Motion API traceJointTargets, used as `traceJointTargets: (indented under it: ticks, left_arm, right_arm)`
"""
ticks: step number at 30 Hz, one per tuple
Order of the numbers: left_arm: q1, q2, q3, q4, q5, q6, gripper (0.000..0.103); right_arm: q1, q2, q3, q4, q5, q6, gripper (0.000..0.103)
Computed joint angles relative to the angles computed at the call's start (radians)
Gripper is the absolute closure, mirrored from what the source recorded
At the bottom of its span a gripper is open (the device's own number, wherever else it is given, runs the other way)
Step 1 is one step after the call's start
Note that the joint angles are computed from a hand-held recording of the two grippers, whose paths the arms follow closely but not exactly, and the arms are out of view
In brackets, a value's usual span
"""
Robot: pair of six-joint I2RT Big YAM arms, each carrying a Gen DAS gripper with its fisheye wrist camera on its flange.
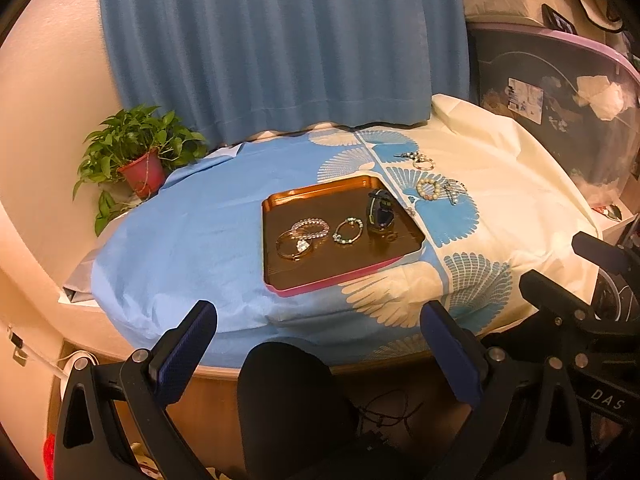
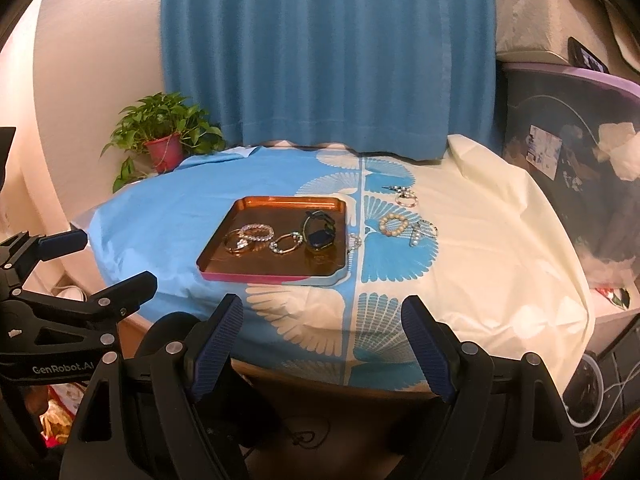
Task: Organize jewelry
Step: 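Move both open tools back toward the jewelry left on the sheet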
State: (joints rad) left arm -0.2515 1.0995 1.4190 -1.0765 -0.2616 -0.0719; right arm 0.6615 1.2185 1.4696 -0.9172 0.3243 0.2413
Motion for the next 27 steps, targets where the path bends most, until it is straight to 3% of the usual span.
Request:
traceJointTargets:
  ticks: [7,15,21,27]
  left_arm:
    - [-0.021,0.08,0.064,-0.001,0.011,0.007,0.002]
    - [-0.047,0.272,0.244,-0.042,0.052,-0.001,0.002]
    - [-0.064,0.48,0.476,-0.096,0.063,0.002,0.002]
    - [-0.077,0.788,0.865,-0.244,0.095,0.022,0.002]
  right_arm:
    - [-0.067,-0.003,-0.023,0.006,-0.03,0.023,0.022]
    - [-0.221,0.038,-0.013,0.028,-0.072,0.029,0.022]
    - [-0.353,0.128,0.053,0.053,-0.12,0.018,0.022]
    - [-0.447,0.274,0.164,0.069,-0.187,-0.027,0.022]
